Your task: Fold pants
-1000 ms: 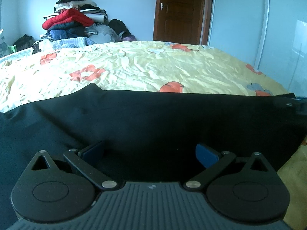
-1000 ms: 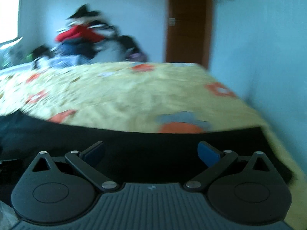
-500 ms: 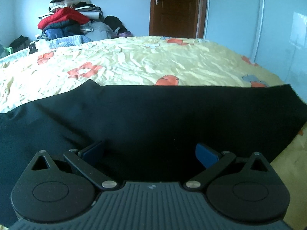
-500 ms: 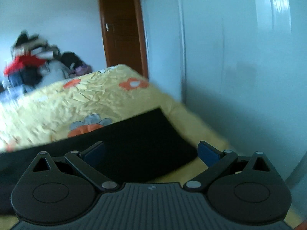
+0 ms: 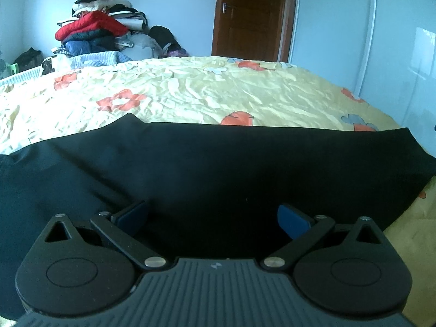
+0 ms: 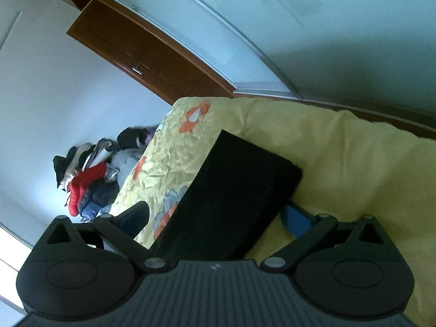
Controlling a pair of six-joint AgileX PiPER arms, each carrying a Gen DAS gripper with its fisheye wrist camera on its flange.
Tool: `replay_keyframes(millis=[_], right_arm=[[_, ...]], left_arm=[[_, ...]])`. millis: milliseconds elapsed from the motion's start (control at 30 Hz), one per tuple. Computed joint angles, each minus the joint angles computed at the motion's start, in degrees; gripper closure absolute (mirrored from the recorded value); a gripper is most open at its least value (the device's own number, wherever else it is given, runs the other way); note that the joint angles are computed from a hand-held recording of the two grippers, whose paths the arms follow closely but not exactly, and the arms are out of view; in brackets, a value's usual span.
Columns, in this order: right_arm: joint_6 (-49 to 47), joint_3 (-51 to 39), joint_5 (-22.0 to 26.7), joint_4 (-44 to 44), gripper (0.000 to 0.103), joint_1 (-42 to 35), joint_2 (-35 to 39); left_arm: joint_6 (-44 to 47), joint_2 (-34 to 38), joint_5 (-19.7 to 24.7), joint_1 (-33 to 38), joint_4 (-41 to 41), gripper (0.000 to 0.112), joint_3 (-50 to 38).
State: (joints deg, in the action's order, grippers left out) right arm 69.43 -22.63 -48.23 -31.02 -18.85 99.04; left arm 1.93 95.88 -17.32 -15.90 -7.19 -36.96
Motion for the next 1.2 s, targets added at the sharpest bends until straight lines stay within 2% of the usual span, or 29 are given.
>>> replay_keyframes(millis=[133, 200, 267, 300, 333, 367, 500, 567, 633, 700, 833, 1067, 1200], right_arm=[[-7.0, -1.7, 0.1, 7.6, 0.003, 3.8, 2.0], [-8.1, -3.2, 1.1, 9.2, 0.025, 4.9, 3.0], [-5.3, -5.5, 2.9, 7.9, 0.08, 4.2, 5.0], [-4.2, -5.0, 2.5, 6.5, 0.089, 2.8, 5.2], [-3.1, -5.0, 2.2, 5.4, 0.093, 1.9, 5.8], [-2.7, -4.9, 0.4, 4.6, 0.094, 1.4, 6.6], [-8.9, -3.2, 0.9, 7.8, 0.095, 5.4, 1.6], [-12.4, -4.0, 2.6, 9.3, 0.095, 9.6, -1.5], [-16.2, -6.8, 6.7, 9.8, 0.095, 15.2, -4.2], [-16.3, -9.5, 8.4, 7.7, 0.095, 19.5, -4.7], [-14.1, -17.4, 11.0, 3.3, 0.095, 28.6, -1.6], [-5.9, -32.3, 19.7, -10.5, 0.095, 44.2, 8.7], [-2.3, -40.0, 31.7, -16.2, 0.089, 50.5, 13.5]], left_arm=[[1.3, 0.1, -0.2, -0.3, -1.4, 0.01, 0.1], [1.2, 0.2, -0.4, -0.3, -1.1, 0.01, 0.2], [0.6, 0.2, -0.4, -0.2, -0.7, 0.01, 0.2], [-0.9, 0.1, -0.7, 0.0, 0.8, 0.01, 0.4], [-2.7, 0.0, -0.7, 0.4, 2.6, 0.01, 0.5], [-4.5, -0.3, -0.6, 0.9, 4.3, 0.01, 0.5], [-6.6, -2.3, -0.1, 2.6, 4.8, 0.01, 0.9], [-5.6, -3.8, -0.6, 3.5, 3.1, 0.01, 1.7], [-3.7, -5.3, -0.9, 4.8, 1.1, 0.01, 2.3], [1.1, -6.3, -0.8, 5.7, -3.4, 0.01, 2.7], [9.9, -7.3, -0.7, 7.4, -12.4, 0.01, 4.0], [7.6, -8.9, -0.2, 11.4, -9.8, 0.01, 6.7], [8.3, -9.2, -0.6, 11.7, -10.1, 0.01, 7.3]])
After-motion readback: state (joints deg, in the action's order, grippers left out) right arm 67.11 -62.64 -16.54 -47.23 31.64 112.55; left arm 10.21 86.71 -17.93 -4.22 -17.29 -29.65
